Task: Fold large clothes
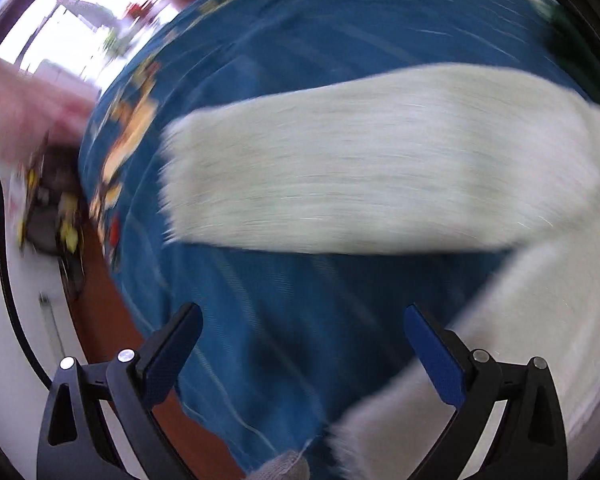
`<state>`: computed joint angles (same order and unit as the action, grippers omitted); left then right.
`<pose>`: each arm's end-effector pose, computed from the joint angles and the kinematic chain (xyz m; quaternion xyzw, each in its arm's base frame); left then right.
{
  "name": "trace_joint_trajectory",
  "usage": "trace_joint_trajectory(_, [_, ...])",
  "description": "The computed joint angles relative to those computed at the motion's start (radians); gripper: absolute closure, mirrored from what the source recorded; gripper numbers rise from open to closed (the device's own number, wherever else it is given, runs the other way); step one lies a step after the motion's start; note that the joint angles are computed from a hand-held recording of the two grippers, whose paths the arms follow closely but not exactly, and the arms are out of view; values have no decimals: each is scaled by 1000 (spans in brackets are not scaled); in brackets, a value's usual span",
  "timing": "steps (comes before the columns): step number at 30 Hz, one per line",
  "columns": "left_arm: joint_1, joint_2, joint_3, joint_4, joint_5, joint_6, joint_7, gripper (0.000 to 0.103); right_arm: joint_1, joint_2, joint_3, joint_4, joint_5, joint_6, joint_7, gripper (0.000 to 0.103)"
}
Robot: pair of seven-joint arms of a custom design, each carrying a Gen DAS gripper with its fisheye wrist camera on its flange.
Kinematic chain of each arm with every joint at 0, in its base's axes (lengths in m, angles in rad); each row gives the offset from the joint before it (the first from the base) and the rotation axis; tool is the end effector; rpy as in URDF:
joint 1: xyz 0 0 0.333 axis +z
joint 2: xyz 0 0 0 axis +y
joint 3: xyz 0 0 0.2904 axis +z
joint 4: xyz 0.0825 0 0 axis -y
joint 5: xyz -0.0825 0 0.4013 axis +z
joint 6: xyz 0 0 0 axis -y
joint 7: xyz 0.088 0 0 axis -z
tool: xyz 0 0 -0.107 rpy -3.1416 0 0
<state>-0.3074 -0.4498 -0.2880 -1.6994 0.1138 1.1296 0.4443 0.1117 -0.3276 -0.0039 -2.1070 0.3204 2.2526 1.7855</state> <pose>0.3060 -0.2330 0.7122 -0.8787 0.4587 0.0593 0.1184 0.5178 0.0646 0.5784 -0.5902 0.7598 -0.0179 0.2722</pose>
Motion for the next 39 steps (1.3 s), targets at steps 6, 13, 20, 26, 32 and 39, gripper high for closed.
trace_joint_trajectory(6, [44, -266, 121, -303, -135, 242, -50, 1, 101, 214, 91, 77, -149, -114, 5, 70])
trace_joint_trajectory(13, [114, -390, 186, -523, -233, 589, -105, 1, 92, -48, 7, -96, 177, -129, -58, 28])
trace_joint_trajectory(20, [215, -281, 154, -477, -141, 602, -247, 45, 15, -72, 1, -90, 55, -259, 41, 28])
trace_joint_trajectory(26, [252, -92, 152, -256, 71, 542, -79, 90, 57, 11, 9, -99, 190, -108, 83, 66])
trace_joint_trajectory(32, [256, 76, 96, 20, 249, 500, 140, 91, 102, 192, 46, -8, 182, -77, 152, 69])
trace_joint_trajectory(39, [162, 276, -49, 362, 514, 405, 365, 93, 93, 130, 103, 110, -304, -348, 330, 25])
